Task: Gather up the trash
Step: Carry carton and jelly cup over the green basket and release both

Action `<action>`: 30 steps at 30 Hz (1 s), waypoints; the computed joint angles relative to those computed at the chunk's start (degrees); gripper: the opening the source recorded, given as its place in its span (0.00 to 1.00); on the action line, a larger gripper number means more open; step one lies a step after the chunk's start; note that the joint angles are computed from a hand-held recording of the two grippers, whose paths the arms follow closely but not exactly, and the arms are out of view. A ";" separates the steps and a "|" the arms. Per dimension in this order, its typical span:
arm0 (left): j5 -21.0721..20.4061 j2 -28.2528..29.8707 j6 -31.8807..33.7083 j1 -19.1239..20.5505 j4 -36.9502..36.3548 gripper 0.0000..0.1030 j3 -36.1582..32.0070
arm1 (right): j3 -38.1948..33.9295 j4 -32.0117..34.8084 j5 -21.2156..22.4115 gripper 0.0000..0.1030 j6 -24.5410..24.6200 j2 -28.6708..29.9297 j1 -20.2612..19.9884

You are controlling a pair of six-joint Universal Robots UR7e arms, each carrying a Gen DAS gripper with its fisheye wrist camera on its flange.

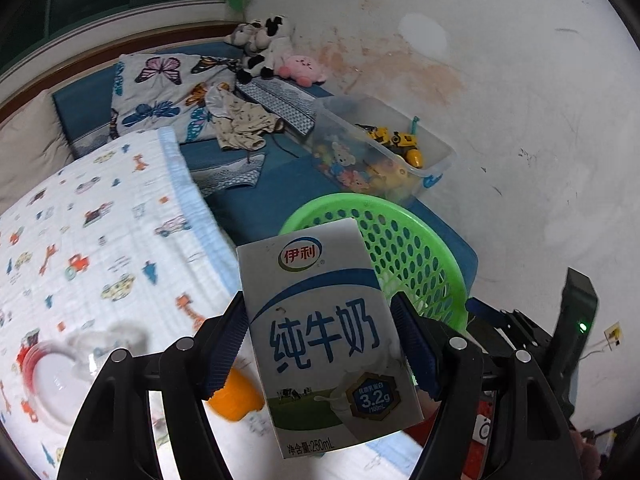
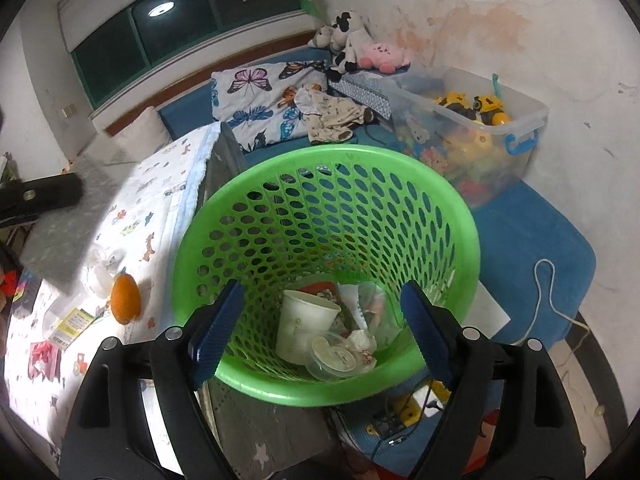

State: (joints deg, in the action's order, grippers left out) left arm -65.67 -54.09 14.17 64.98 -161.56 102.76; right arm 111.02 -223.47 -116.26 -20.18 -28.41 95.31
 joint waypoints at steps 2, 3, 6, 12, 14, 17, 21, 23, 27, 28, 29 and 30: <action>-0.43 1.37 0.07 -0.13 0.43 0.67 -1.08 | 0.59 -0.72 0.19 0.79 0.00 -0.19 0.11; -0.65 2.00 0.21 -0.18 0.58 0.67 -1.54 | 0.77 -1.00 0.23 0.79 -0.06 -0.24 0.11; -0.89 4.24 0.53 -0.45 0.88 0.67 -3.06 | 1.73 -2.39 0.15 0.79 -0.34 -0.29 0.02; -1.09 8.77 0.13 -0.65 2.82 0.67 -6.87 | 3.01 -4.18 -0.72 0.79 -0.97 -0.20 -0.14; -0.98 9.90 0.29 -0.80 2.83 0.67 -7.57 | 3.56 -4.62 -0.61 0.79 -0.79 -0.25 -0.38; -0.98 11.44 0.15 -0.82 3.75 0.69 -8.99 | 4.17 -5.16 -0.25 0.79 -0.41 -0.31 -0.78; -1.43 12.26 -0.16 -0.72 3.60 0.81 -9.40 | 4.61 -5.57 -0.06 0.79 -0.18 -0.20 -1.04; -1.70 11.83 0.50 -0.63 3.01 0.81 -8.56 | 4.77 -5.79 -0.01 0.79 -0.17 -0.14 -1.04; -1.83 10.06 0.55 -0.23 2.20 0.81 -6.40 | 5.06 -5.80 0.42 0.79 -0.02 -0.15 -0.83; -1.78 9.16 0.47 -0.03 1.60 0.81 -5.38 | 5.11 -5.82 0.47 0.79 0.03 -0.04 -0.65; -1.69 8.77 0.42 0.10 1.38 0.81 -5.00 | 5.15 -5.85 0.55 0.79 0.05 0.09 -0.46; -1.56 8.03 0.41 0.28 0.94 0.81 -4.18 | 5.17 -5.87 0.61 0.79 0.03 0.20 -0.33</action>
State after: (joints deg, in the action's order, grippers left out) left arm -67.23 -46.06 14.58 65.26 -160.62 98.58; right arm 116.18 -229.35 -115.65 -20.15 -28.21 94.98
